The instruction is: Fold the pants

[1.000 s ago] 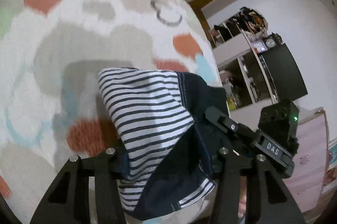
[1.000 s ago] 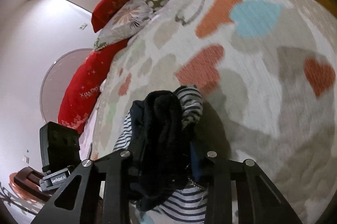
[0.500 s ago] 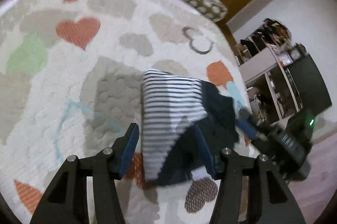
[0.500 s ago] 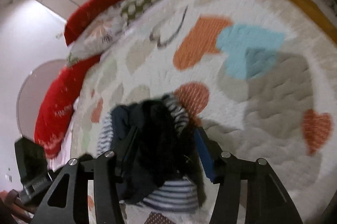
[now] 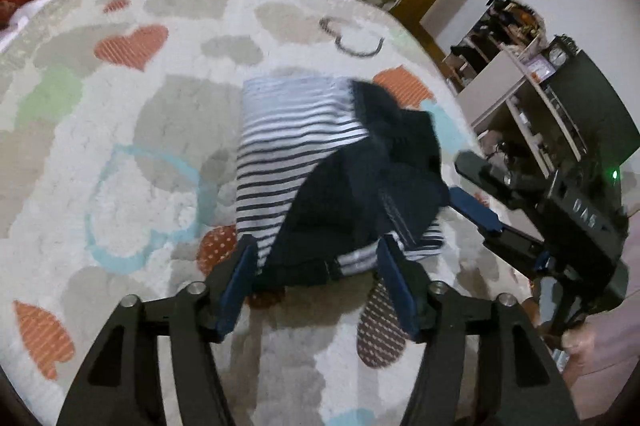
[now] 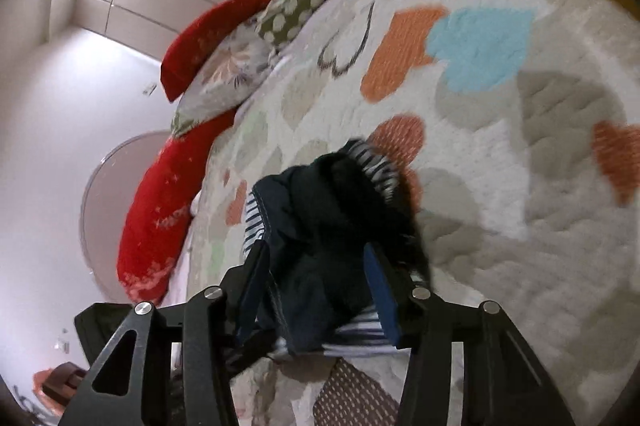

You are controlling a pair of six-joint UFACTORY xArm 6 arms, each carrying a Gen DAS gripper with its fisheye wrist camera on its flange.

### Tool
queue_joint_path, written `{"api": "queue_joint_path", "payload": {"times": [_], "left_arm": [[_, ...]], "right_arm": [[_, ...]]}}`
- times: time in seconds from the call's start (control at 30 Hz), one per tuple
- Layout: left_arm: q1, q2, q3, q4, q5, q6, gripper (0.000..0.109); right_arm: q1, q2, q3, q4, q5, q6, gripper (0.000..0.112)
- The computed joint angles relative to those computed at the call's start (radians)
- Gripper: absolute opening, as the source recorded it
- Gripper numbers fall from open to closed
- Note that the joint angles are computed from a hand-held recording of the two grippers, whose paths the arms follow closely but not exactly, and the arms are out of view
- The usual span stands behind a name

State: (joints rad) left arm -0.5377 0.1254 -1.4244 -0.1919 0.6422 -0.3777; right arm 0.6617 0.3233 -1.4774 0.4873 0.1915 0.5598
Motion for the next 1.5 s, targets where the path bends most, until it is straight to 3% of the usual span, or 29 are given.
{"api": "queue_joint_path", "payload": {"times": [0.17,0.3,0.43,0.47,0.57,0.63,0.73,0.83,0.9,0.97,1.03,1.07,1.27,1.5], "left_arm": [[-0.043,-0.149,0.135,0.301,-0.077,-0.239,0.073],[-0.083,-0.261,0.223,0.678,-0.087,-0.551,0.079],[-0.137,-0.388,0.281,1.097,0.005,-0.902,0.095],[-0.162,-0.430,0.292,1.201,0.061,-0.990,0.101],[-0.234,-0.503,0.320,1.462,0.199,-1.196,0.103],[-0.284,-0.533,0.323,1.550,0.295,-1.244,0.103],[-0.314,-0.556,0.310,1.584,0.327,-1.216,0.103],[-0.315,-0.577,0.308,1.589,0.265,-1.177,0.103],[-0.291,-0.587,0.311,1.553,0.185,-1.147,0.103],[-0.271,-0.591,0.313,1.489,0.122,-1.097,0.103],[-0.267,-0.565,0.299,1.434,0.119,-1.046,0.103],[-0.265,-0.549,0.291,1.407,0.120,-1.019,0.103],[-0.252,-0.443,0.228,1.144,0.147,-0.806,0.103],[-0.251,-0.439,0.249,1.105,0.157,-0.807,0.103]], "right_arm": [[-0.020,-0.135,0.161,-0.523,-0.029,0.451,0.059],[-0.017,-0.216,0.230,-0.889,0.034,0.798,0.059],[0.039,-0.278,0.235,-1.146,0.193,0.981,0.059],[0.059,-0.290,0.228,-1.189,0.241,0.998,0.059],[0.095,-0.305,0.205,-1.271,0.333,1.023,0.060],[0.110,-0.307,0.183,-1.319,0.371,1.040,0.060],[0.135,-0.317,0.160,-1.394,0.413,1.068,0.060],[0.178,-0.327,0.133,-1.498,0.492,1.103,0.063],[0.239,-0.322,0.099,-1.591,0.635,1.139,0.069],[0.314,-0.293,0.054,-1.698,0.831,1.165,0.087],[0.364,-0.258,0.022,-1.776,0.972,1.171,0.093],[0.371,-0.248,0.016,-1.790,0.994,1.160,0.094],[0.335,-0.247,0.025,-1.716,0.923,1.127,0.096],[0.302,-0.243,0.051,-1.595,0.802,1.055,0.096]]}}
